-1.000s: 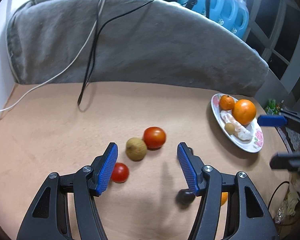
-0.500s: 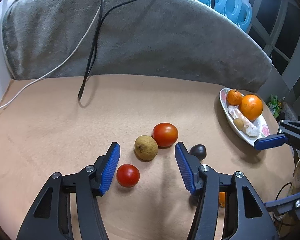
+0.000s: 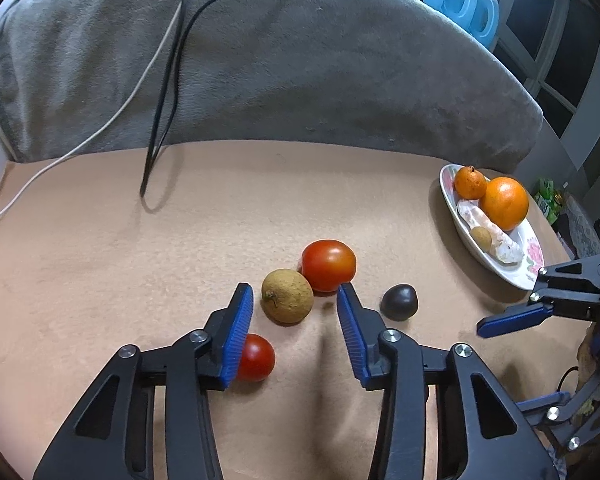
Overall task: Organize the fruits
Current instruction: 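Close the left tool on the kiwi while the right tool closes on the mandarin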
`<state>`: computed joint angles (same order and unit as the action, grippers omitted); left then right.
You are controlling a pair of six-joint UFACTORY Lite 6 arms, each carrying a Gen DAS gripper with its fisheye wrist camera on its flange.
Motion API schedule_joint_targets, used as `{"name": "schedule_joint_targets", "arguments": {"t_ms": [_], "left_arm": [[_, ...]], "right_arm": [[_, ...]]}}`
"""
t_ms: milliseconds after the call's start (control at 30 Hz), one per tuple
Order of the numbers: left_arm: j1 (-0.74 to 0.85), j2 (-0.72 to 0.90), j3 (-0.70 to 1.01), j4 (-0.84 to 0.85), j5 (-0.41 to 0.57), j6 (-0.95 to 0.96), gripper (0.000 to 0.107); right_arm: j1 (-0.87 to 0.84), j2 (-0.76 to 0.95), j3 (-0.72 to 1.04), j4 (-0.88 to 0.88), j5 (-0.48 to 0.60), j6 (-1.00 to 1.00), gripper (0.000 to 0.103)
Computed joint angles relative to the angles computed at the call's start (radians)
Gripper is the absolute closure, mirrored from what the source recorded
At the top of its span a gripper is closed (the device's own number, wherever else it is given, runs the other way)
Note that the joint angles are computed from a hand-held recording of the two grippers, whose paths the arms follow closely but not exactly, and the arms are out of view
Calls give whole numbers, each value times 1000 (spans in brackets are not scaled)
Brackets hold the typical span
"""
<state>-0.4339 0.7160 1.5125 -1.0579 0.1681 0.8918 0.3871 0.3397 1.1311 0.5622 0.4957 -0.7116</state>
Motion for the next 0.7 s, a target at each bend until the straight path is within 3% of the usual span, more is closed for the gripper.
{"name": "schedule_joint_targets", "arguments": {"t_ms": [67, 300, 367, 533, 700], "left_arm": [[-1, 5, 4, 1, -1, 1, 66], [-8, 40, 34, 26, -4, -29, 73], [-9, 42, 33, 0, -8, -5, 76], [-8, 45, 25, -81, -17, 72, 81], [-12, 53, 33, -76, -24, 68, 81]], "right_arm": [[-4, 14, 2, 14, 0, -10, 42], [-6, 36, -12, 91, -30, -92, 43], [-4, 48, -6, 89, -33, -90, 50], [1, 68, -2, 106, -40, -102, 52], [4, 84, 6, 144, -36, -139, 62]]}}
